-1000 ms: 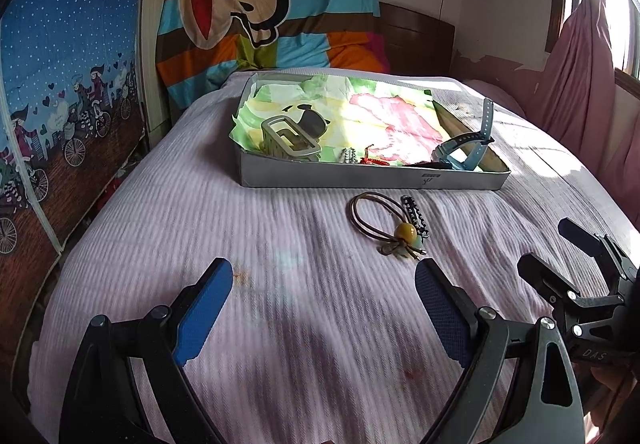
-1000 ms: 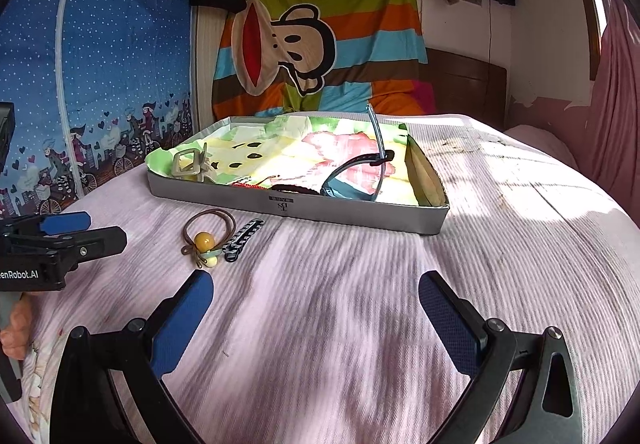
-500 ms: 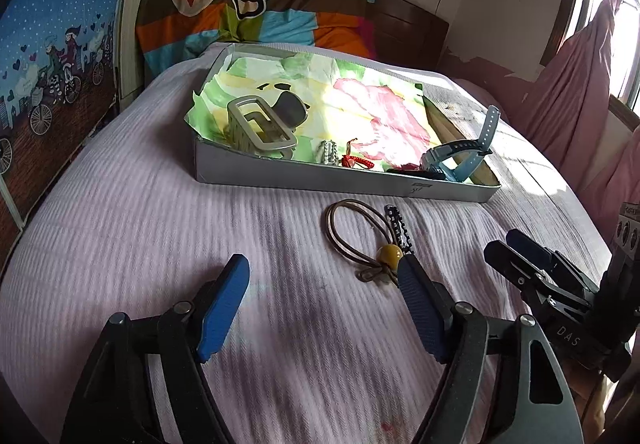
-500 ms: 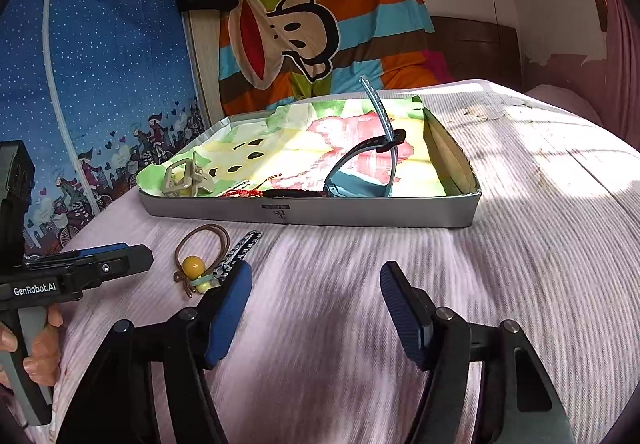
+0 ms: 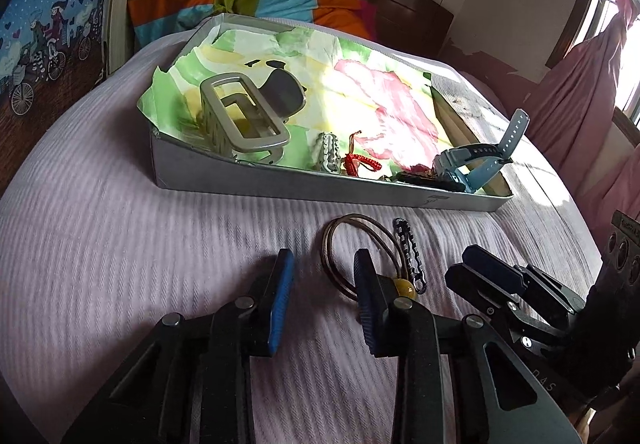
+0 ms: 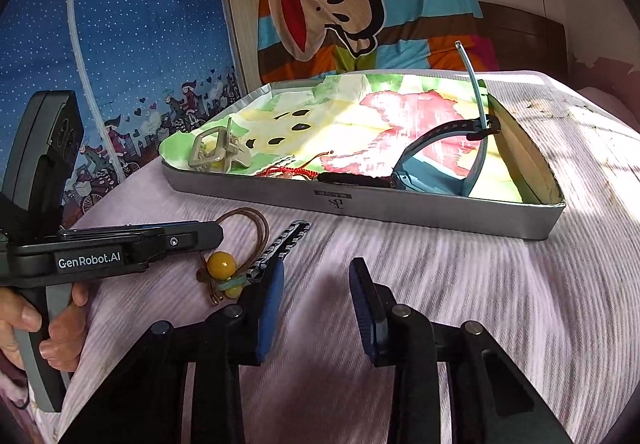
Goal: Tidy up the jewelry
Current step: 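Grasp the brown yellow-bead hair tie with the left gripper while the right gripper grasps the black hair clip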
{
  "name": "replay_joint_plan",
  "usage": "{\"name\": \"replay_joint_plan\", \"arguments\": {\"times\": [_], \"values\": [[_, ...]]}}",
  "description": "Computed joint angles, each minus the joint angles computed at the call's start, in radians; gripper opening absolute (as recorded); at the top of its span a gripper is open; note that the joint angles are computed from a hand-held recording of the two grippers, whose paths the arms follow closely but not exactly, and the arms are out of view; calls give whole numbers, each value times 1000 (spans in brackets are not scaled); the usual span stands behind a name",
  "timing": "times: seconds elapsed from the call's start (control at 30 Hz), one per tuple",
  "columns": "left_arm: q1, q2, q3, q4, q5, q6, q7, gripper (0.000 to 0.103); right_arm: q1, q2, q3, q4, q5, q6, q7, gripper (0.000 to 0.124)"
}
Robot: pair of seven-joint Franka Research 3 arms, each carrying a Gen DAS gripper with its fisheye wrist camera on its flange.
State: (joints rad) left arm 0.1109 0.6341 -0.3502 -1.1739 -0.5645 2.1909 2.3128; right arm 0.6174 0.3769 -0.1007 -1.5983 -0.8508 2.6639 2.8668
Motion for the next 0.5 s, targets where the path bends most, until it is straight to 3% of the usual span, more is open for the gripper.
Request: {"name": "replay_joint_plan", "arguments": {"times": [0.17, 0.3, 0.5], "values": [[-25, 34, 11, 51, 43, -18, -30, 19, -9, 22, 7, 23, 48, 5, -54, 31], [-32, 58, 13, 86, 68, -25, -61, 5, -4, 33, -2, 36, 69, 16, -74, 31], [-28, 43, 6, 59, 77, 14, -57, 3, -2, 69, -4, 85, 130, 7, -150, 31]]}}
